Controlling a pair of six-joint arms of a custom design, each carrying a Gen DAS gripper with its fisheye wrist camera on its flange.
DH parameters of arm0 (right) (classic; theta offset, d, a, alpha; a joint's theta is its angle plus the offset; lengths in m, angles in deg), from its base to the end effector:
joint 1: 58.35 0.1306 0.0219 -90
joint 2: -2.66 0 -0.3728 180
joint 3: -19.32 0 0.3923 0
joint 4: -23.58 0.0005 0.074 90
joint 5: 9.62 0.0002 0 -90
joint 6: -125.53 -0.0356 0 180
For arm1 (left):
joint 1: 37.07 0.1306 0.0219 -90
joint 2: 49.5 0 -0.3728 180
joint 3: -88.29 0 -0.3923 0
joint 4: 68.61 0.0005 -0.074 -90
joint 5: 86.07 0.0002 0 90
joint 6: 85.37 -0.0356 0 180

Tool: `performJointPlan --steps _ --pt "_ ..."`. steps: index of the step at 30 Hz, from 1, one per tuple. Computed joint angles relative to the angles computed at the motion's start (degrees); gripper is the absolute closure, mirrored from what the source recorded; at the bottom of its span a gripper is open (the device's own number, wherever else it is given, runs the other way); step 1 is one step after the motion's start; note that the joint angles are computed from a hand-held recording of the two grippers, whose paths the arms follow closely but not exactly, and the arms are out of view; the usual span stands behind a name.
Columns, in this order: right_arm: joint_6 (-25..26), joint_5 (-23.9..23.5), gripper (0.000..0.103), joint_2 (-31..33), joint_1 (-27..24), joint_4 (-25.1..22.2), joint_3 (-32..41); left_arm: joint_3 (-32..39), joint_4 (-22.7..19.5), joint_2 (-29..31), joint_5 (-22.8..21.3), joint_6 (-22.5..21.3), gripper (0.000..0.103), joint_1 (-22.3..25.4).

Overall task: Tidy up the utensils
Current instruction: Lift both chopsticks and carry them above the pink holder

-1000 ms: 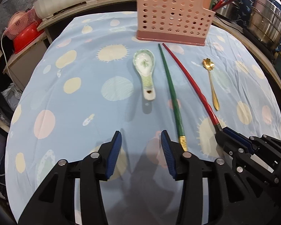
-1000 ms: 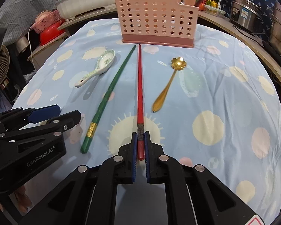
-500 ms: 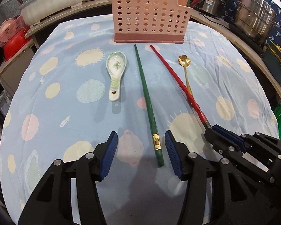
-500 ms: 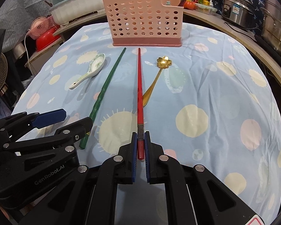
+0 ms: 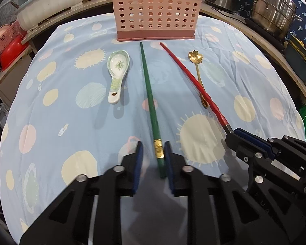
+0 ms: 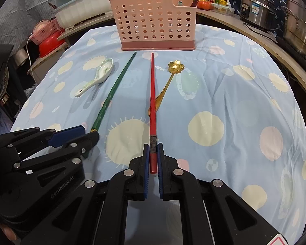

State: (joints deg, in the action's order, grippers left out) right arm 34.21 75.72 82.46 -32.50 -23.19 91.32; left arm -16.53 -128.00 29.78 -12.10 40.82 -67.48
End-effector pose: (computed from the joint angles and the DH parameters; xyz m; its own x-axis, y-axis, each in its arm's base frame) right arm 0.3660 0.1800 0.3549 -0.7441 -0.3350 -0.5780 -0.4599 0.8844 0.0795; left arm 0.3428 -0.1904 0.3719 -0.8473 -0.1607 -0.5061 -0.1488 0.9868 -0.0641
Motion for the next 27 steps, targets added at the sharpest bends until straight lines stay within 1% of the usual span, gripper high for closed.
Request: performJointPlan --steps 2,4,16,20,27 --pt "0.0 -0.1 0.096 -0.3 0.0 -0.1 0.0 -0.1 -0.1 -0.3 0.4 0.0 0.095 0.2" --pt "0.0 -0.2 0.096 -0.8 0.0 -0.2 -0.1 -0.1 -0.3 -0.7 0.4 0.1 0.095 0.1" --pt "-0.1 -1.6 0.096 -5.3 -0.7 0.1 1.1 2.6 -2.1 -4.5 -3.5 -0.1 0.095 -1.0" --pt "-0.1 -2.1 0.096 -6.5 -1.1 0.5 2.6 4.0 -2.0 -5.9 -4.7 -0.6 0.098 -1.0" --pt "-0.1 -2.8 0.096 -7.4 -1.4 1.0 5.8 7.0 -1.3 -8.0 -6.7 -2.1 0.098 -0.2"
